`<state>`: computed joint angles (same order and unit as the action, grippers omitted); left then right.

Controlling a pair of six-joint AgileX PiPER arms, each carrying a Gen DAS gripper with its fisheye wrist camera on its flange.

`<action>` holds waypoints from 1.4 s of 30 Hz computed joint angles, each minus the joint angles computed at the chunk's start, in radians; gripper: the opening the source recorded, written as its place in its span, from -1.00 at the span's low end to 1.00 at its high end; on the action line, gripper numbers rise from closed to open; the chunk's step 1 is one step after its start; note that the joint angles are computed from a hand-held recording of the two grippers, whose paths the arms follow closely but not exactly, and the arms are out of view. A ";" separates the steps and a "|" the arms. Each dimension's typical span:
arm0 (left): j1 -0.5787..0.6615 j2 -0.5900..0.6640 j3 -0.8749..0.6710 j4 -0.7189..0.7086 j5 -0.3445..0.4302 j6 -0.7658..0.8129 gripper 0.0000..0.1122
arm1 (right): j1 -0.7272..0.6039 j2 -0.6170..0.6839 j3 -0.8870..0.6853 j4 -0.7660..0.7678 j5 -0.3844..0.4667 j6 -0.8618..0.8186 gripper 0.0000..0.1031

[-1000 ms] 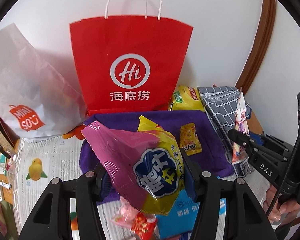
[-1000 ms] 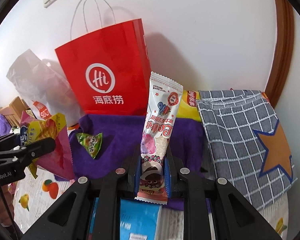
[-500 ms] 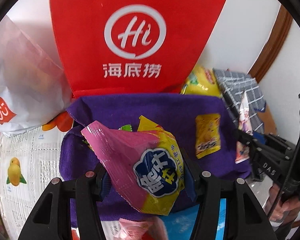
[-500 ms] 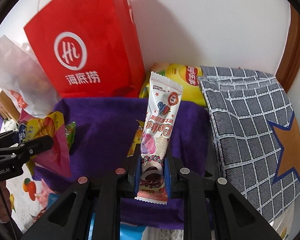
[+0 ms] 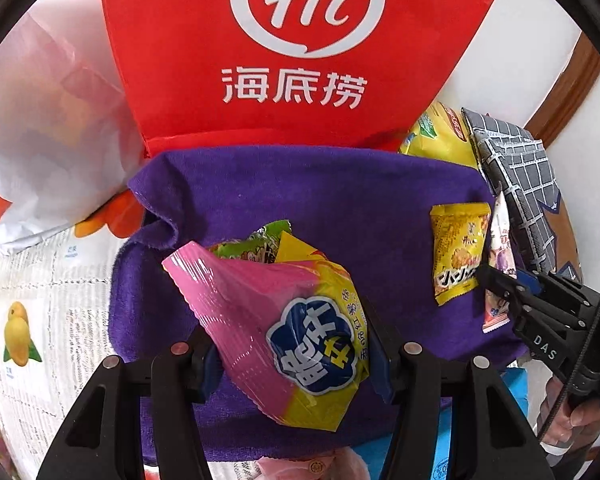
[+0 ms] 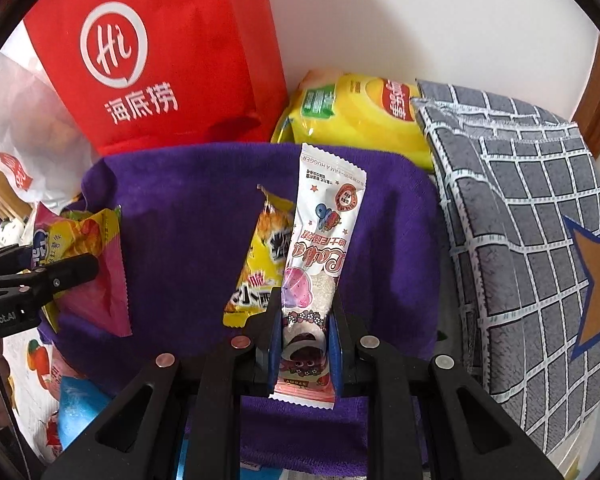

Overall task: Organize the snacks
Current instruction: 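Lower the pink bag and white stick packet onto the towel and open both tools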

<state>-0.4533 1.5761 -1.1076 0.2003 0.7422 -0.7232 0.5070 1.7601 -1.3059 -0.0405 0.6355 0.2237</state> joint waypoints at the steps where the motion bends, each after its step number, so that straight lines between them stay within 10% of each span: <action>1: -0.001 0.003 -0.001 0.001 0.000 -0.001 -0.01 | -0.001 0.005 -0.004 -0.001 0.003 0.000 -0.61; 14: 0.023 0.023 -0.012 -0.053 -0.013 0.044 0.01 | 0.022 0.094 -0.089 -0.020 0.048 0.046 -0.60; 22: 0.025 -0.014 -0.015 -0.050 0.007 0.045 0.08 | 0.017 0.032 -0.062 -0.016 0.030 0.027 0.15; 42: -0.233 -0.362 0.076 0.255 0.232 -0.294 0.20 | 0.226 -0.390 0.240 -0.397 0.005 0.476 0.15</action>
<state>-0.6867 1.2139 -1.0317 0.4555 0.9742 -1.0176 0.7329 1.3700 -1.0662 -0.4373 0.6403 0.7002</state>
